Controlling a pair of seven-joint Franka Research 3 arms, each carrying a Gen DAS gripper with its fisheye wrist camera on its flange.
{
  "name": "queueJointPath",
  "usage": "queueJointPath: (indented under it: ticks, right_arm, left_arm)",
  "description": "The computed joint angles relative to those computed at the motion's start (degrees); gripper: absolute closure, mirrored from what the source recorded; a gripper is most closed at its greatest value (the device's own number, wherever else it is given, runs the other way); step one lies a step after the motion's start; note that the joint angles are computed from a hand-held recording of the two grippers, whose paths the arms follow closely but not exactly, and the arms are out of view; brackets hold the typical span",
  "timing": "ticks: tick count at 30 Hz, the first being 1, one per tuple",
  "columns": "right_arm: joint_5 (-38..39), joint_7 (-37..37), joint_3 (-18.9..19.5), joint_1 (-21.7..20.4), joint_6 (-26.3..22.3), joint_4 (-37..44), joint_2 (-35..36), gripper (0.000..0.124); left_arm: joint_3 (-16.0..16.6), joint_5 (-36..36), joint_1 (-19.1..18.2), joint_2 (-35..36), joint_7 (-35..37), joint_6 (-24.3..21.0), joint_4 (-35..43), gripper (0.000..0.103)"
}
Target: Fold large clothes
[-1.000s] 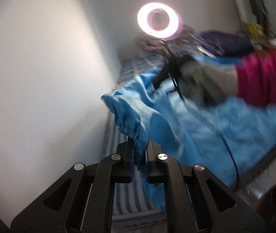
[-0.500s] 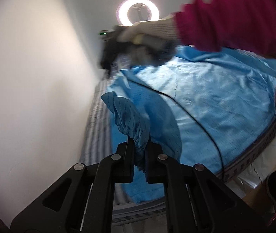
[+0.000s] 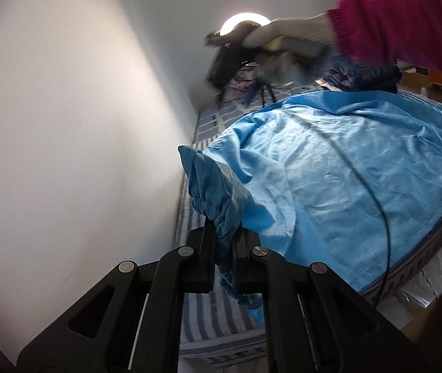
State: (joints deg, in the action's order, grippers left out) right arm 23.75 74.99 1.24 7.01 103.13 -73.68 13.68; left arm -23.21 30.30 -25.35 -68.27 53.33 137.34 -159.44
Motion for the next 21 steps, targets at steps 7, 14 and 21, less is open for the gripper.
queueJointPath:
  ticks: [7,14,21]
  right_arm:
    - [-3.63,8.15,1.43,4.64,1.34,6.54,8.86,0.056]
    - [-8.22,9.46,1.72,7.39,2.07,10.06,13.32,0.124]
    - [-3.24,4.6,1.1,3.04,9.51,-0.04,4.47,0.124]
  left_arm:
    - [-0.23,-1.04,-2.47,2.14,1.37,-0.45,0.31,0.098]
    - [-0.65,-1.24,-2.93,3.27,1.97,-1.79,0.9,0.098]
    - [-1.19,-0.45,-3.04,3.14,2.33,-2.64,1.75,0.098]
